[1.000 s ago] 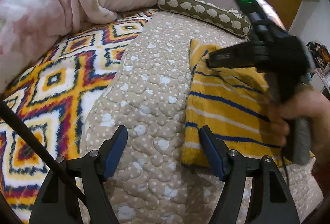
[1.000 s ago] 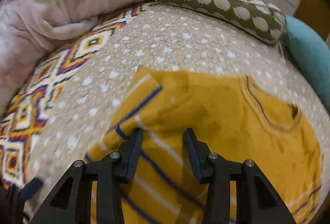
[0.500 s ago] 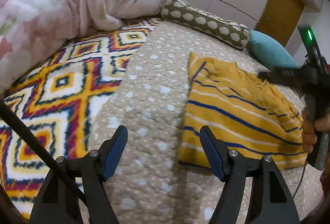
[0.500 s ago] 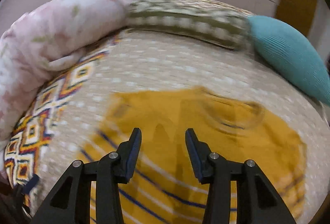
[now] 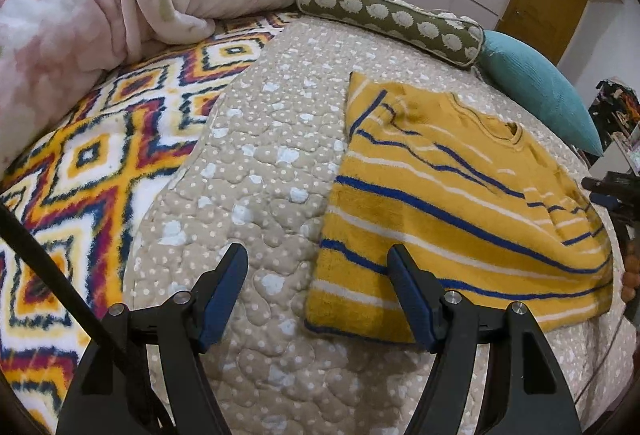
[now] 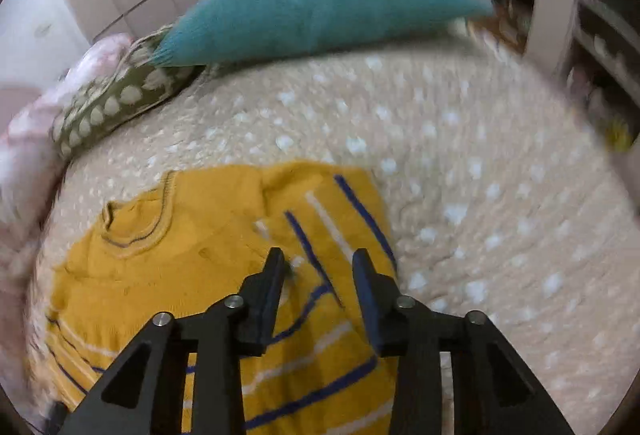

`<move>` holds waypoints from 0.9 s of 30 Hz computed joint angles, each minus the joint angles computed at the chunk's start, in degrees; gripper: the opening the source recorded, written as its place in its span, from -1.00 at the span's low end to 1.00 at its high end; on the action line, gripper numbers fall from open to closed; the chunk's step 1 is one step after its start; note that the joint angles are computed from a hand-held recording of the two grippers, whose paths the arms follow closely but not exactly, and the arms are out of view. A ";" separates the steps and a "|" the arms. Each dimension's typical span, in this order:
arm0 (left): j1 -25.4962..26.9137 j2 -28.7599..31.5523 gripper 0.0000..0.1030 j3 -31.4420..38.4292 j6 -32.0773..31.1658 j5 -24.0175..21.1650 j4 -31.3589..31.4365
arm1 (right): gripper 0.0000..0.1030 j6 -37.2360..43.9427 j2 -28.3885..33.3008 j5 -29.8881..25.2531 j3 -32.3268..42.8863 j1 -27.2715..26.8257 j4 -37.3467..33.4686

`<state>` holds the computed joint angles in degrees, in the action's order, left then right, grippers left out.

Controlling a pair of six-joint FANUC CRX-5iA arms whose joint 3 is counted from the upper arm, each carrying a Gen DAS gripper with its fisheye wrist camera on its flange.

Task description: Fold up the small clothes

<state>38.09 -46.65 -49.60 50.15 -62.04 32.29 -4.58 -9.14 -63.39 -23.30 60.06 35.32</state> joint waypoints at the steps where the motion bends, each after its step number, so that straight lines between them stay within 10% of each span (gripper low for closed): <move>1: 0.50 -0.02 0.38 -0.08 -0.18 -0.08 0.30 | -0.22 1.55 0.05 -0.14 0.79 0.97 0.49; 10: 8.01 -2.01 0.38 -0.80 -2.09 -0.62 2.32 | -0.21 12.19 8.78 7.32 9.90 13.48 1.23; 27: 15.60 -5.54 0.38 -2.02 -5.92 -1.24 5.17 | -0.14 21.03 24.41 4.51 23.35 15.51 -3.56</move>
